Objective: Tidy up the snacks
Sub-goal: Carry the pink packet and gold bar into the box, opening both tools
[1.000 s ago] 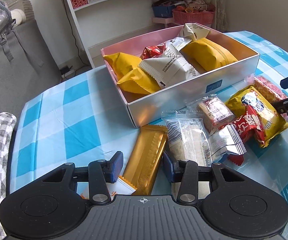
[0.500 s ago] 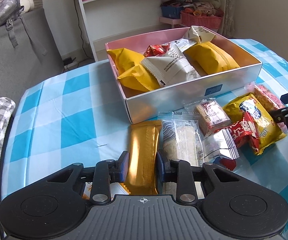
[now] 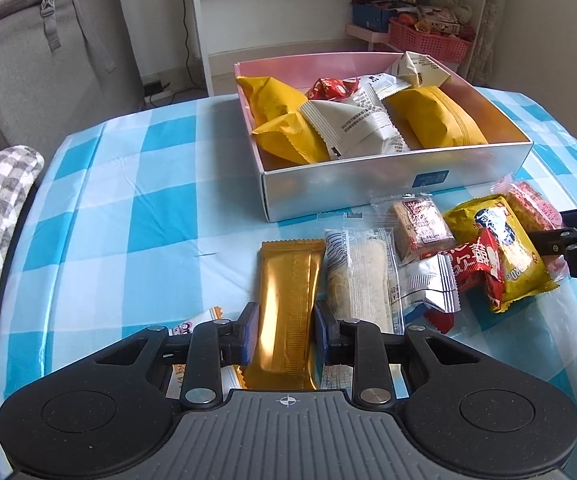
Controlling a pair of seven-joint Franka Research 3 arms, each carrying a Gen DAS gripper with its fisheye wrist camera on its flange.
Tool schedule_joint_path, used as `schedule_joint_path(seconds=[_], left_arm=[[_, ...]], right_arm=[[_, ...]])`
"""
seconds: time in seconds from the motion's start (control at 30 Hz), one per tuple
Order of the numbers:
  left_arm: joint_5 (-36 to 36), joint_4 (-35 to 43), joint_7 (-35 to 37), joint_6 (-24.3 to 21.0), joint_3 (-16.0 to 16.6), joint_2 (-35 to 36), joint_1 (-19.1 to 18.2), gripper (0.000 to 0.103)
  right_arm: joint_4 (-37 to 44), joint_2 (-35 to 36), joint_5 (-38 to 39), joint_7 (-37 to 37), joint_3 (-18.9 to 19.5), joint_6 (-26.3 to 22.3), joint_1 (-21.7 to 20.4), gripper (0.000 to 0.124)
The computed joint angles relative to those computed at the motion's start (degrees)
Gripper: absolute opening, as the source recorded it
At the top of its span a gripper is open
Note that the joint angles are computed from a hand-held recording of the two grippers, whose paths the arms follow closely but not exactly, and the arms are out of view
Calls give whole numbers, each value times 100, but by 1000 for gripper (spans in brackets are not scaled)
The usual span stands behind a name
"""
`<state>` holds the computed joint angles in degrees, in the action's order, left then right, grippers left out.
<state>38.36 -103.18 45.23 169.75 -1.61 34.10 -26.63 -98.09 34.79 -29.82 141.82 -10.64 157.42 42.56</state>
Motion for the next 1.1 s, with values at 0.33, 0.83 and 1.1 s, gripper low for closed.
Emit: schedule_joint_path(seconds=[0.33,0.83,1.1], left_arm=[[30,-162,-312,34,100,-197,-51,26],[1233,-89,-1561,153,612,-464,-448,26],[1694,286,-1915,-22,446,-334,-383,26]], right_arm=[[-125,-181,-78,271,-41,-5,-13,29],[-132,-351,-536,699,-132,166,58,29],[22,-317,-620,954,-160,200,44,29]])
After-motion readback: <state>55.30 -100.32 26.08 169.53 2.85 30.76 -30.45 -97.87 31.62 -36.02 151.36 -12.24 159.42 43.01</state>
